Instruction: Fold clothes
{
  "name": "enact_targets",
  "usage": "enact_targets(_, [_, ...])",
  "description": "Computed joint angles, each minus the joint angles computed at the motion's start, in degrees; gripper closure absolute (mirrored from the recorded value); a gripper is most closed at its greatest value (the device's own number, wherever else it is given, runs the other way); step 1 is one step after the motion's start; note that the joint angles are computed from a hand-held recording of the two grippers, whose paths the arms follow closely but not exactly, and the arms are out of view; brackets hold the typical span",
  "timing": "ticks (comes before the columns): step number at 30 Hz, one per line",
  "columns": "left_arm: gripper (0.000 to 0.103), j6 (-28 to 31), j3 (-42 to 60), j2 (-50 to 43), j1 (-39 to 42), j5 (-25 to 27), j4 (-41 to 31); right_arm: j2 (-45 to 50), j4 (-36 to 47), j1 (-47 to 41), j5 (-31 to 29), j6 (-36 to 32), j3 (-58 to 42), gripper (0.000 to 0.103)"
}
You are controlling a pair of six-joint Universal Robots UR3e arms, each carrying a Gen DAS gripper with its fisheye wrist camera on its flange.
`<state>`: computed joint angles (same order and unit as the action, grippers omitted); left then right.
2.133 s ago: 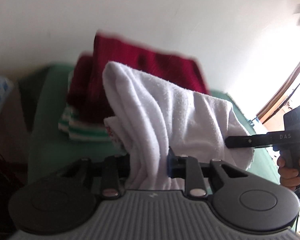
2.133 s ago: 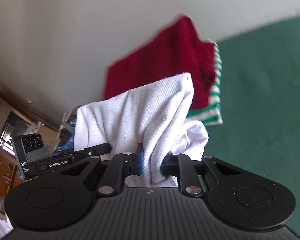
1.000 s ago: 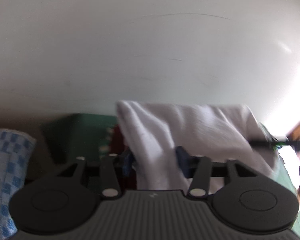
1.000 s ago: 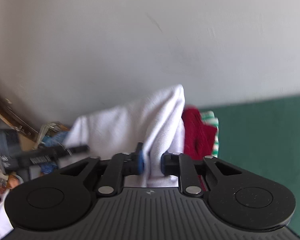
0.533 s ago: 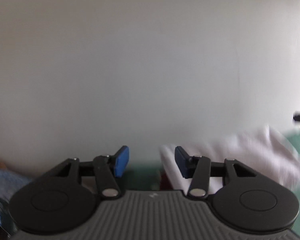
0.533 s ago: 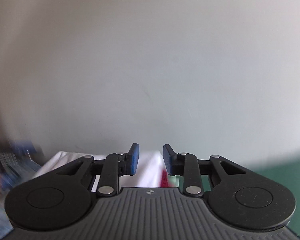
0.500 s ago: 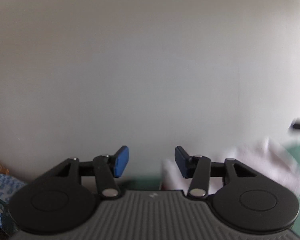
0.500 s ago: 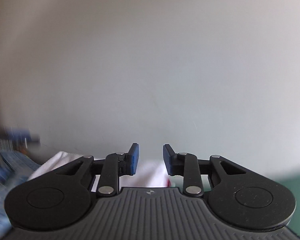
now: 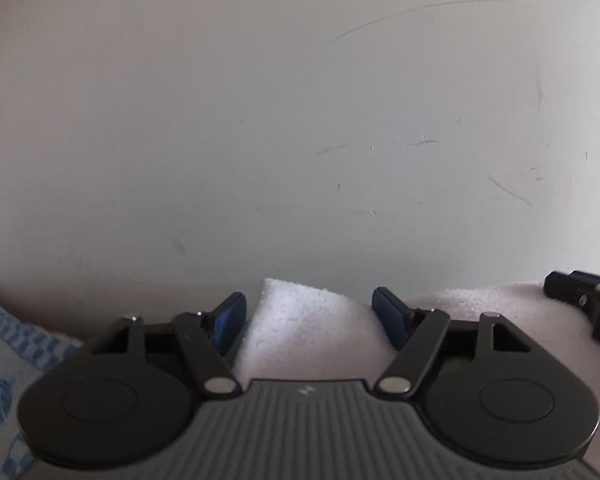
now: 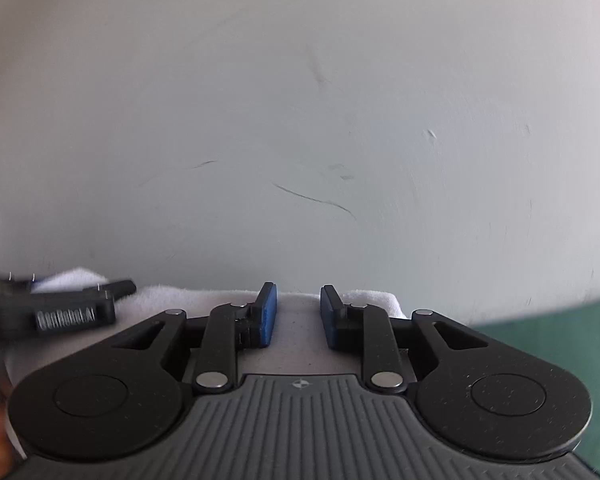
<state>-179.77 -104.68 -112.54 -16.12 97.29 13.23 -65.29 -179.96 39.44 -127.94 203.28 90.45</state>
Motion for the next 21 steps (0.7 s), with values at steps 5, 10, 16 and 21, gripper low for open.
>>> enact_targets(5, [0.014,-0.45,4.36,1.39,3.17,-4.03,-10.56,0.59,-0.39,2.45,-4.0,2.24,-0.64,0.08])
enact_targets(10, [0.026,6.29,4.61,10.3,4.1,-4.54,-19.56,-10.42,6.52,0.36,5.93,8.43,1.8,0.073])
enact_targets(16, [0.008,2.28,0.73,30.1,7.55,-2.23,-35.62,-16.32,35.1,15.7,-12.88,21.44,-7.35,0.054])
enact_targets(21, [0.001,4.46,-13.35,50.61,12.32,-7.79,-40.35,-14.14,72.88,30.09,-22.08,43.4,-21.36,0.031])
